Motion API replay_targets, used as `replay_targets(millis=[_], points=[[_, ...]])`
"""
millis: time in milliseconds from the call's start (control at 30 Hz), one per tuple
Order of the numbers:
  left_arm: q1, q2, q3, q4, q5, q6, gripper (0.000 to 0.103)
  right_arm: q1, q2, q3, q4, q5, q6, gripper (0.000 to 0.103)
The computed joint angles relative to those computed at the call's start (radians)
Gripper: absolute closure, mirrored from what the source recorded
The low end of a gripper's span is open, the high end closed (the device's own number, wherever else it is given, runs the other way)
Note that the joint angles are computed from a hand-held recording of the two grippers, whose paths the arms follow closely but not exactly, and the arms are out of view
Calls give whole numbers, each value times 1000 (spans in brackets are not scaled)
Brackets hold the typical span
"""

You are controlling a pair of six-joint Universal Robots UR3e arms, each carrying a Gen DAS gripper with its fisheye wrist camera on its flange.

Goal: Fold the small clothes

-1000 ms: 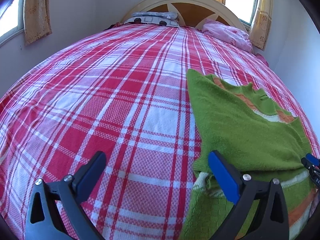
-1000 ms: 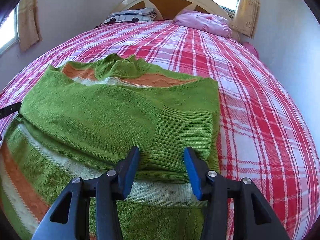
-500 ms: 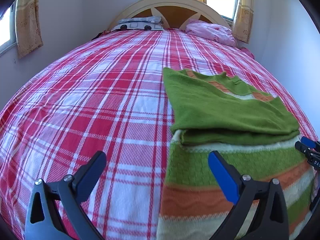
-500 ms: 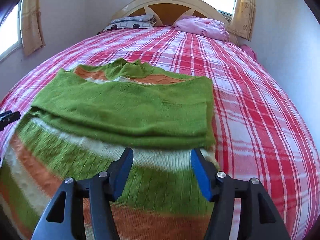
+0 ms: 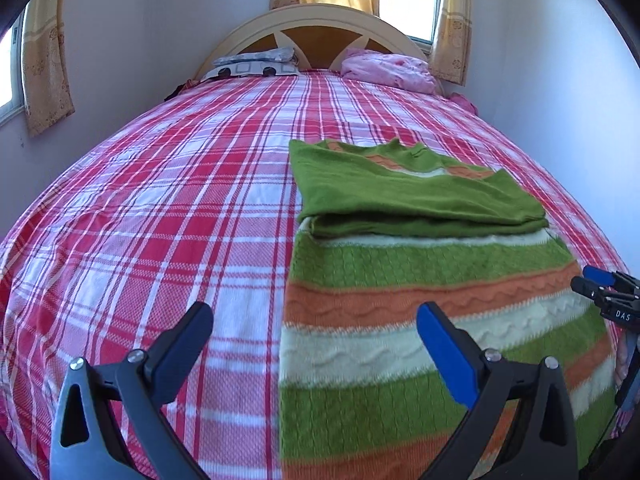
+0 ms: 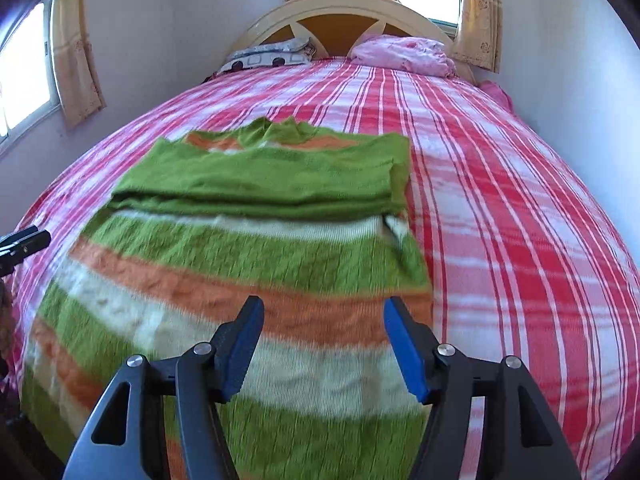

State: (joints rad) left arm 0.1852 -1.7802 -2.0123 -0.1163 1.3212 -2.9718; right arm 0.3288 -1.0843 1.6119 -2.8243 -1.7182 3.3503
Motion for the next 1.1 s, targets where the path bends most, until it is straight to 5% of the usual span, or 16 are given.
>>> replay_targets(millis=[133,467,733,833,1100], points=[[-16,103,-86,-42,63,43,0,22,-56,75,1,0,27,40],[135,483,-455,-100,-2,262,0,126,-160,190,35,-24,41,39],[286,741,-552,-454,-152,349,0,202,-218,255,62,-74,78,38],[259,753,-569,-460,-138,350,1,222,-248,295,67,-92,108,38],[335,724,-514,-702,-236,417,32,312,-358,437,88,-161,223,38]])
